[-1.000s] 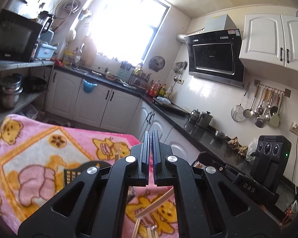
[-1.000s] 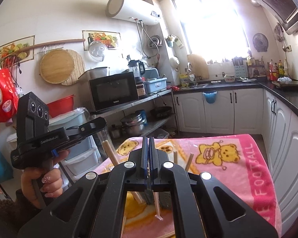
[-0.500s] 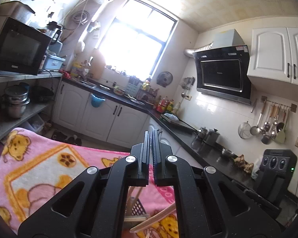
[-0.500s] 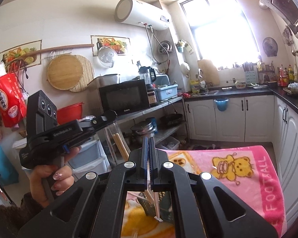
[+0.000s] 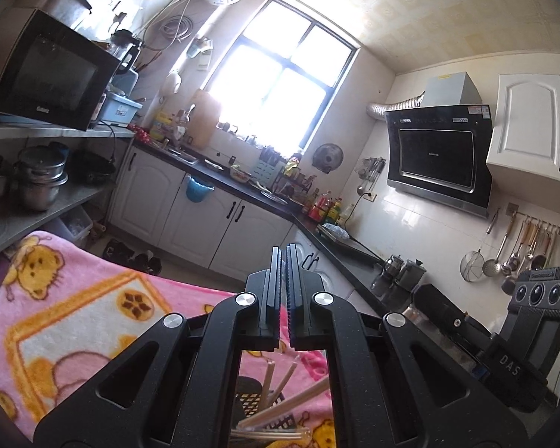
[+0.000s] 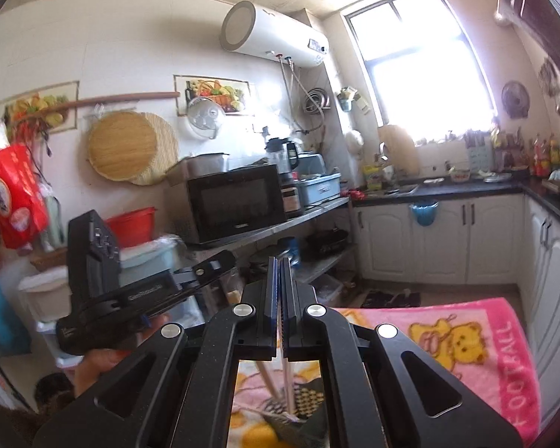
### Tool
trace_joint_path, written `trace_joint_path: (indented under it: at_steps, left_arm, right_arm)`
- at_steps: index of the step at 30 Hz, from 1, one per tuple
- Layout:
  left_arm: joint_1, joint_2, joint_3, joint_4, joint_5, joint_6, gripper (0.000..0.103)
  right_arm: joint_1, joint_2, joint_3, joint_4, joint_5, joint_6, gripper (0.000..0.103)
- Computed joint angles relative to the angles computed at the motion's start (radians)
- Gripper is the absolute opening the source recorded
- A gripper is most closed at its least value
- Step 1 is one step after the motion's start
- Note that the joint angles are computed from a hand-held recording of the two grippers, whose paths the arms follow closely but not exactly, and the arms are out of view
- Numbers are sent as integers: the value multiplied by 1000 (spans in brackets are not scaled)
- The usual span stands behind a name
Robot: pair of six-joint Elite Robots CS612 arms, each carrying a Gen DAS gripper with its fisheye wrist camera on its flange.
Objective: Organize utensils
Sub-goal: 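Lift the left tool's chopsticks over the basket while the right tool carries its chopstick there, then lower into the basket and open the left gripper while the right gripper opens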
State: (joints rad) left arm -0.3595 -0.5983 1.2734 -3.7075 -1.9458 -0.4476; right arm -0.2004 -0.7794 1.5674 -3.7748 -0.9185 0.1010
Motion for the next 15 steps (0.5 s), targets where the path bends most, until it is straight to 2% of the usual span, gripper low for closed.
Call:
trace_joint_path:
  at_steps: [15]
  left_arm:
    - [-3, 52, -44, 39, -37, -2, 1]
  right_arm:
    - [11, 55, -57, 107, -59, -25, 2]
